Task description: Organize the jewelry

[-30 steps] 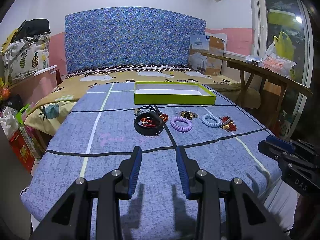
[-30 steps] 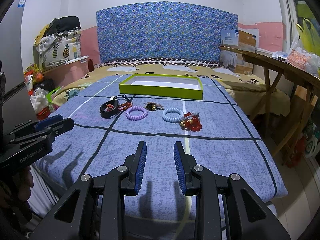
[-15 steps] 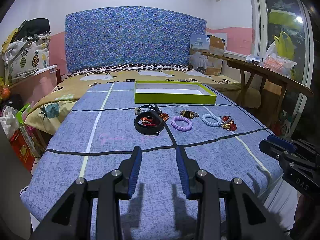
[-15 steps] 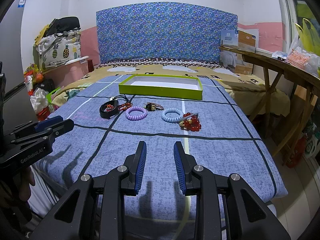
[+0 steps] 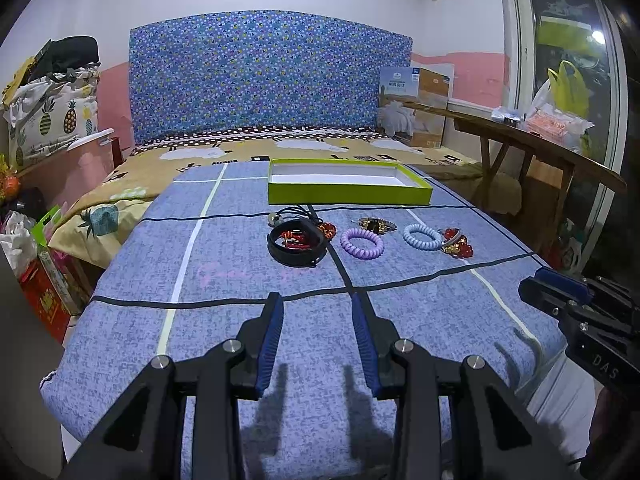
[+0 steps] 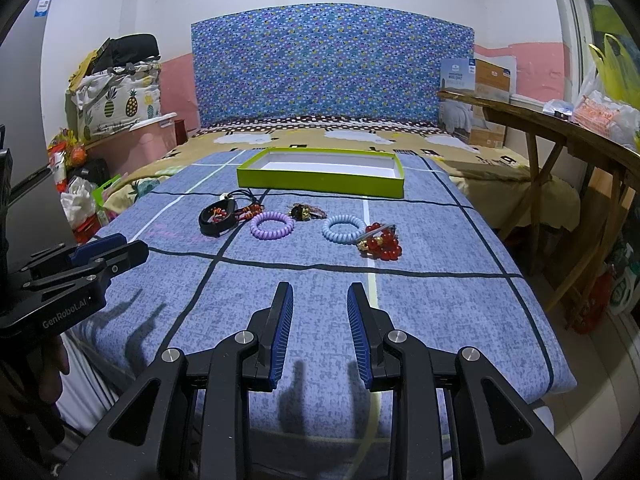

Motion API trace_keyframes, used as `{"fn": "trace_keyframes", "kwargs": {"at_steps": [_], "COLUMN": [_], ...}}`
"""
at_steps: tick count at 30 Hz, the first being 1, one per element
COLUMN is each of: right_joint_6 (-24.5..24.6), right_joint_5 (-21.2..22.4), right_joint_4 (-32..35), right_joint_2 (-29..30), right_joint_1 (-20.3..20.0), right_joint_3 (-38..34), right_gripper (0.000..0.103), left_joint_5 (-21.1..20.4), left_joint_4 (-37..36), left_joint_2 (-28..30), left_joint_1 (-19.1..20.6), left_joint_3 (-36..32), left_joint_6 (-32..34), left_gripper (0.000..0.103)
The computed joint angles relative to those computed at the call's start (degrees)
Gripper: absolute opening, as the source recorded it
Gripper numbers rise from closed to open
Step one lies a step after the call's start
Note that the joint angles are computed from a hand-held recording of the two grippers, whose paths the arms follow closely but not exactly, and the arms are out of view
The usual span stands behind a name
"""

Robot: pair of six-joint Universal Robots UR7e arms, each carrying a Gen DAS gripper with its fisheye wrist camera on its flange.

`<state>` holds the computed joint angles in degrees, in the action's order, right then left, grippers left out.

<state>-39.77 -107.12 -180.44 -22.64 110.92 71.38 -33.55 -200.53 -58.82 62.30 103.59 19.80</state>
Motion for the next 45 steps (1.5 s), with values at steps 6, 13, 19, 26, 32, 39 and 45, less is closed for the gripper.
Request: {"fn": "trace_keyframes", "kwargs": {"at_steps": [6, 13, 19, 26, 32, 39, 45], "right_joint_6": [0.0, 0.0, 0.1, 0.5, 0.5, 2.0, 5.0], "right_joint_5": [0.1, 0.1, 0.1, -0.1, -0.5, -0.3, -1.9], "right_joint_4": [-0.1, 0.1, 0.4, 1.4, 3.5, 9.6, 20.1], "right_joint_2": [-0.1, -0.1, 0.0, 0.7, 2.0, 5.2, 10.4], "right_joint_1": [0.0, 0.0, -0.3, -0.3, -0.5, -0.8, -1.3], "right_joint_3": [0.1, 0.0, -0.1, -1.2, -4.2, -12.9, -25.7], "right_gripper": [0.029, 0.029, 0.029, 0.029, 0.029, 0.029, 0.029], "left_joint_5": [0.1, 0.1, -0.2, -0.3, -0.2, 0.4, 0.7], "left_joint_4": [-0.1, 0.2, 0.5, 2.6, 6.4, 13.0, 19.9], "left_joint_2": [0.0, 0.0, 0.0, 0.4, 0.9, 2.3, 3.9], "left_joint_1": [0.0, 0.0, 0.1, 0.4, 1.5, 3.7, 5.6], "left_joint_3": [0.0, 0.0, 0.0, -0.9, -3.4, -10.0, -16.0], "left_joint_6": [0.0, -0.2, -0.4, -1.5, -2.7, -4.4, -7.3], "left_gripper": [0.037, 0.037, 0.037, 0.037, 0.037, 0.037, 0.037]}}
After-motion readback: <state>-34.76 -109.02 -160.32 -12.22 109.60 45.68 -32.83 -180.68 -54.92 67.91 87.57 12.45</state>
